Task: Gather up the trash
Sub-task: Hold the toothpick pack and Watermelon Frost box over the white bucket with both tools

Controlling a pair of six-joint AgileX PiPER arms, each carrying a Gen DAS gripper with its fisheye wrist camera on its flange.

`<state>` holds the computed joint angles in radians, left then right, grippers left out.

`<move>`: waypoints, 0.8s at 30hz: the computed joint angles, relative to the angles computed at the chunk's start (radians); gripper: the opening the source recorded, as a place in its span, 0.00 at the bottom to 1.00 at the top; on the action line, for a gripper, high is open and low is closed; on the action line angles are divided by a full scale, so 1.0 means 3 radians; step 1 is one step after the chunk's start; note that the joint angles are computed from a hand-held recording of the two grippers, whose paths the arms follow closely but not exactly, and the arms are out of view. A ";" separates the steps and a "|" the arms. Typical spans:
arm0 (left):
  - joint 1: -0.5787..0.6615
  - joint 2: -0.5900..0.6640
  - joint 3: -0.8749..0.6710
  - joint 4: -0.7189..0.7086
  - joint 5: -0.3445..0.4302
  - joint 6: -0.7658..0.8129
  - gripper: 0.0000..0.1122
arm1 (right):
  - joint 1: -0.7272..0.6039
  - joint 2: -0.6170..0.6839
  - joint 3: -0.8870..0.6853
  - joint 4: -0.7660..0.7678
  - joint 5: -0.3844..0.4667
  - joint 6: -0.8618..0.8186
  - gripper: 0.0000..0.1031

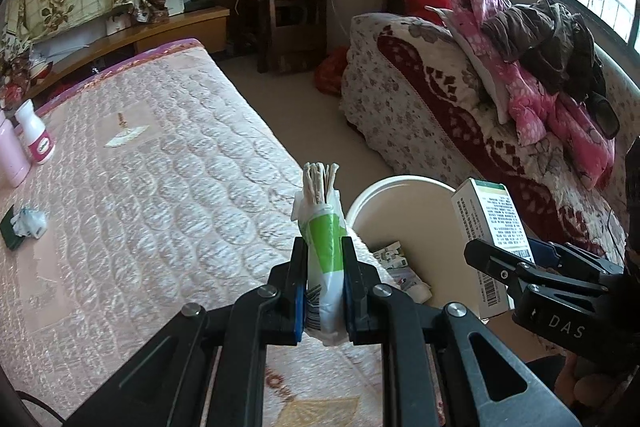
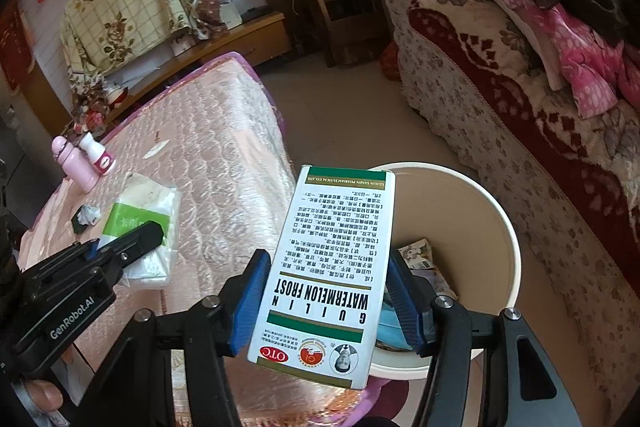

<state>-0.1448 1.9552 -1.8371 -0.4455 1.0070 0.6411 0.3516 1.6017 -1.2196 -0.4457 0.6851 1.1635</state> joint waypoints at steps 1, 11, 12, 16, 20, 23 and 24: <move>-0.0025 0.0007 0.0002 0.0010 -0.0003 -0.0014 0.14 | -0.0018 -0.0010 0.0024 0.0002 -0.0008 0.0002 0.60; -0.0244 0.0078 -0.0033 0.0112 -0.0051 -0.0123 0.14 | -0.0234 -0.0106 0.0254 0.0098 -0.0129 -0.0050 0.60; -0.0263 0.0087 -0.0042 0.0123 -0.0054 -0.0136 0.14 | -0.0249 -0.0114 0.0273 0.0102 -0.0139 -0.0050 0.60; -0.0328 0.0128 -0.0067 0.0164 -0.0063 -0.0174 0.14 | -0.0317 -0.0128 0.0336 0.0128 -0.0176 -0.0062 0.60; -0.0358 0.0168 -0.0089 0.0168 -0.0053 -0.0184 0.14 | -0.0369 -0.0127 0.0393 0.0142 -0.0216 -0.0062 0.60; -0.0385 0.0203 -0.0112 0.0168 -0.0038 -0.0211 0.14 | -0.0404 -0.0128 0.0431 0.0164 -0.0245 -0.0067 0.60; -0.0391 0.0218 -0.0123 0.0152 -0.0021 -0.0213 0.14 | -0.0413 -0.0128 0.0442 0.0168 -0.0252 -0.0068 0.60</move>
